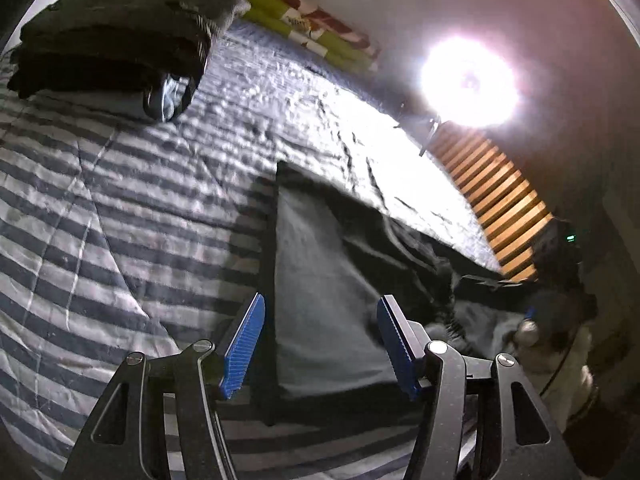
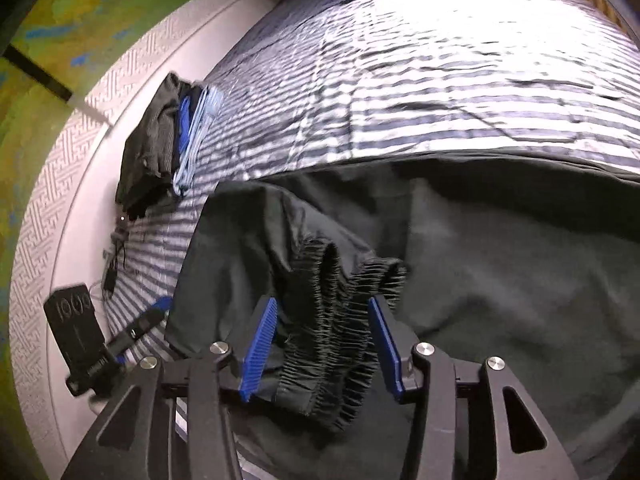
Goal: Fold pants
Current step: 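Grasp both elastic cuffs with the right tool and lift them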
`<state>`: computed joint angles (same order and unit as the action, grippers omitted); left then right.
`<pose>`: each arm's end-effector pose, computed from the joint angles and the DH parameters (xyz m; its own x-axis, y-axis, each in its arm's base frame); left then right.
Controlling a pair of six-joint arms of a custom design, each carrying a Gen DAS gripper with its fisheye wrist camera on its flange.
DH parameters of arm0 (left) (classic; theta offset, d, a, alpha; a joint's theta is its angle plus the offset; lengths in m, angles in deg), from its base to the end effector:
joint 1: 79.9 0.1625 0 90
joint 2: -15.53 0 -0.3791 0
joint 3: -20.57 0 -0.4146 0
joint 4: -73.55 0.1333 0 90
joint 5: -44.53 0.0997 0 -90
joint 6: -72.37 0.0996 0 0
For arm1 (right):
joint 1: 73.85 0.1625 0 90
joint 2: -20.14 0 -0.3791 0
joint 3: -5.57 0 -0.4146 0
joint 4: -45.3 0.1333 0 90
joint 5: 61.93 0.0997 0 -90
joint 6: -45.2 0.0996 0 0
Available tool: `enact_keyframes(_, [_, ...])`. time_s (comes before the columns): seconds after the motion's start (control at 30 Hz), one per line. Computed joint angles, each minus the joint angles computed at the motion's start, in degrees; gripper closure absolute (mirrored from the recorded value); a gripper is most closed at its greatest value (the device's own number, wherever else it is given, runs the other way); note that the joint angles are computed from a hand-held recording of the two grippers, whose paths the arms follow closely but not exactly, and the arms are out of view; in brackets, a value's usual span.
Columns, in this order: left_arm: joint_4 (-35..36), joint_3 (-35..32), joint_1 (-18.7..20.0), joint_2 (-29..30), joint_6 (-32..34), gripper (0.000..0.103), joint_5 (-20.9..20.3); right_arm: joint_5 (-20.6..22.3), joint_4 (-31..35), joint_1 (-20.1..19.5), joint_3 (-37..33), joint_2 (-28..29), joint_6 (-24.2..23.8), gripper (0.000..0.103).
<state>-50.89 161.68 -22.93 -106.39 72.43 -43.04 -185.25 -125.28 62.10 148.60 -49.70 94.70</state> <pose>-0.0556 -0.3378 0.2782 -0.8432 0.5361 -0.0412 0.5268 0.8083 -0.2630 0.3135 -0.1939 0.0518 -0.9523 0.1662 0.2560 0.0175 0.8671 -0.4978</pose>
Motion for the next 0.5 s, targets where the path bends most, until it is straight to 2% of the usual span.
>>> enact_keyframes(0.13, [-0.2, -0.5, 0.2, -0.9, 1.0, 0.041, -0.9, -1.9, 0.2, -1.2, -3.0, 3.8, -2.7, 0.059])
enact_keyframes(0.23, [0.4, -0.7, 0.2, -1.3, 1.7, 0.041, -1.2, -1.0, 1.9, -3.3, -4.5, 5.6, -4.1, 0.06])
enact_keyframes(0.37, [1.3, -1.0, 0.0, -2.6, 2.3, 0.041, -1.4, -1.9, 6.5, -1.3, -5.4, 4.1, -0.5, 0.092])
enact_keyframes(0.43, [1.4, -1.0, 0.0, -2.7, 2.7, 0.041, -1.5, 0.3, 7.8, -0.5, -4.8, 0.9, 3.0, 0.094])
enact_keyframes(0.5, [1.6, -0.9, -0.8, -2.6, 2.2, 0.041, -1.3, -1.1, 13.9, 0.6, -5.8, -1.7, 6.1, 0.094])
